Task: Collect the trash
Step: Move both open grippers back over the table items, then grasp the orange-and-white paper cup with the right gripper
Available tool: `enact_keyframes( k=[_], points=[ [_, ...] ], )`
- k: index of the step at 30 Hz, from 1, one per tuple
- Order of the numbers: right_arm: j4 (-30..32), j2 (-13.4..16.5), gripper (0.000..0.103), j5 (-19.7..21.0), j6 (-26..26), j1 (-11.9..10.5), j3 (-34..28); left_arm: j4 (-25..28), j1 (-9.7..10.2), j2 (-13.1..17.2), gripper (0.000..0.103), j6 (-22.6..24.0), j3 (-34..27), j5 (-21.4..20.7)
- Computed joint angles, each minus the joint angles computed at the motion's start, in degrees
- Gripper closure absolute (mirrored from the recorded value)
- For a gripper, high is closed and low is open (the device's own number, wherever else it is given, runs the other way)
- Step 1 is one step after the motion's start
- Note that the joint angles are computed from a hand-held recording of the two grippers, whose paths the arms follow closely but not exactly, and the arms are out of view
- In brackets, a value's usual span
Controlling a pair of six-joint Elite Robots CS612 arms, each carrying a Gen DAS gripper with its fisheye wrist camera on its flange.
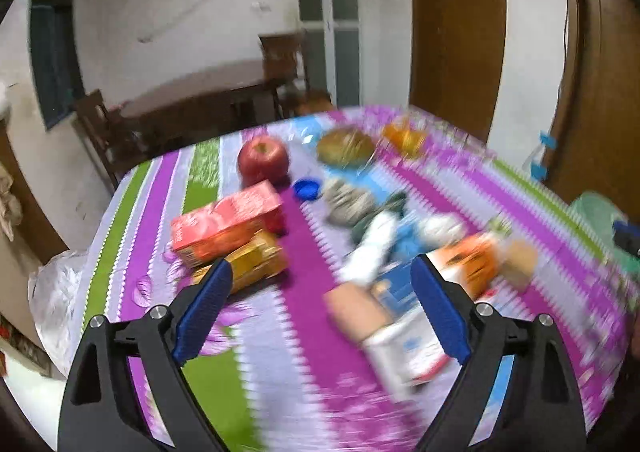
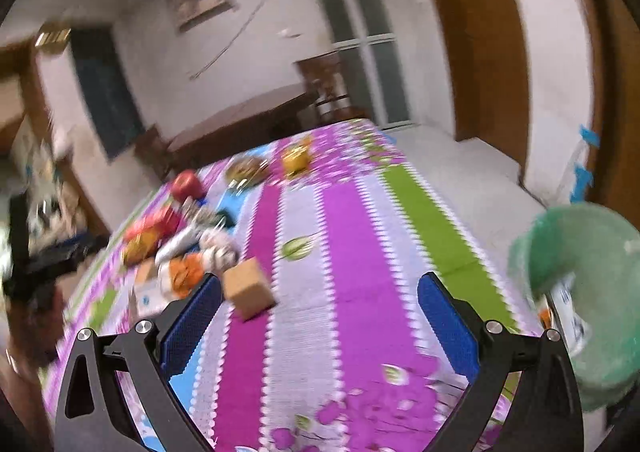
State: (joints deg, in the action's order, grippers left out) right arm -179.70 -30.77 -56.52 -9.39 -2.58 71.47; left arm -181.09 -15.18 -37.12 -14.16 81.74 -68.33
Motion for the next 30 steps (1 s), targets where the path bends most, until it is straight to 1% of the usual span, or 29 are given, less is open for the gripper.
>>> enact_keyframes(
  k=[1,2,3,4,5,6,7,8,9,11,13,14,15,16,17,18,19,20,22,24,25,27,28,29,30],
  points=[
    [1.54,-0.05,0.005,0.58,-4.04,0.53,-0.3,0.92,0.97,0.35,0.016,2.83,-0.41,-1.63],
    [3.82,-0.14,0.005,1.01,-9.07,1.1,-0.76,0.73,1.4,0.45,0.016,4.72,-0.24,-2.47],
    [5.42,-0.18,0.005,0.96,-12.48,1.61,-1.12,0.61,2.06,0.96,0.016,7.86,-0.65,-3.27],
    [7.71,-0.02,0.005,0.81,-16.53,2.26,-2.12,0.59,2.38,1.24,0.016,9.46,-0.8,-3.52],
    [10.89,0.29,0.005,0.93,-21.41,3.05,-3.74,0.9,2.96,1.51,0.016,11.19,-1.11,-4.33],
    [14.02,0.69,0.005,1.44,-25.25,3.55,-5.47,1.2,3.62,1.9,0.016,12.86,-1.62,-5.69],
    [16.21,0.96,0.005,1.76,-27.88,3.94,-6.65,1.21,4.14,2.1,0.016,14.05,-1.84,-7.0],
    [20.35,1.67,0.005,2.01,-32.79,4.63,-9.08,1.21,4.56,2.15,0.016,14.92,-1.92,-7.88],
    [22.77,2.13,0.005,1.9,-36.12,5.06,-10.5,1.14,4.97,2.23,0.016,15.57,-1.99,-8.81],
    [26.79,3.42,0.005,0.55,-42.98,6.18,-13.83,0.78,5.71,2.15,0.016,17.71,-1.82,-11.98],
    [29.63,4.49,0.005,-0.04,-47.06,6.84,-16.37,0.83,5.92,2.37,0.017,19.9,-2.06,-12.72],
    [32.02,5.01,0.005,0.02,-49.05,7.17,-17.89,1.41,6.03,2.57,0.019,20.67,-2.43,-12.79],
    [36.08,5.67,0.005,0.4,-51.94,7.52,-19.94,2.0,6.14,2.66,0.02,21.28,-2.66,-13.33],
    [38.91,6.08,0.005,0.43,-54.21,7.79,-21.34,2.52,6.31,2.97,0.022,21.9,-3.12,-13.62],
    [40.42,6.07,0.007,0.22,-55.98,7.87,-21.65,3.07,6.42,3.21,0.026,22.37,-3.52,-13.87],
    [42.81,6.69,0.01,-0.75,-58.44,8.33,-23.22,4.12,6.56,3.37,0.028,22.75,-3.89,-14.53],
    [43.81,7.11,0.017,-1.68,-59.64,8.66,-24.04,4.87,6.64,3.51,0.033,22.96,-4.21,-14.97],
    [46.17,7.65,0.021,-3.12,-61.28,9.08,-25.53,5.33,6.7,3.73,0.036,23.12,-4.56,-15.19],
    [48.42,7.78,0.022,-4.4,-63.33,9.29,-26.03,6.11,6.79,4.05,0.039,23.53,-5.06,-15.76],
    [51.05,8.39,0.025,-5.98,-65.2,9.64,-27.41,5.53,6.78,4.19,0.039,23.73,-5.08,-15.91],
    [51.91,8.37,0.032,-6.44,-65.68,9.69,-27.42,5.25,6.86,4.26,0.04,23.31,-5.15,-16.5],
    [50.7,8.28,0.036,-7.01,-65.19,9.86,-26.64,4.37,6.79,4.37,0.051,22.65,-5.13,-16.33],
    [49.81,7.99,0.04,-6.54,-65.15,9.76,-25.78,3.49,6.66,4.29,0.066,22.25,-4.79,-15.83],
    [49.45,7.66,0.046,-6.28,-65.52,9.66,-25.05,3.76,6.85,4.2,0.101,21.81,-4.77,-16.98],
    [48.54,7.29,0.048,-6.13,-65.7,9.57,-24.11,5.54,7.22,4.03,0.103,20.74,-4.97,-19.37]
  ],
)
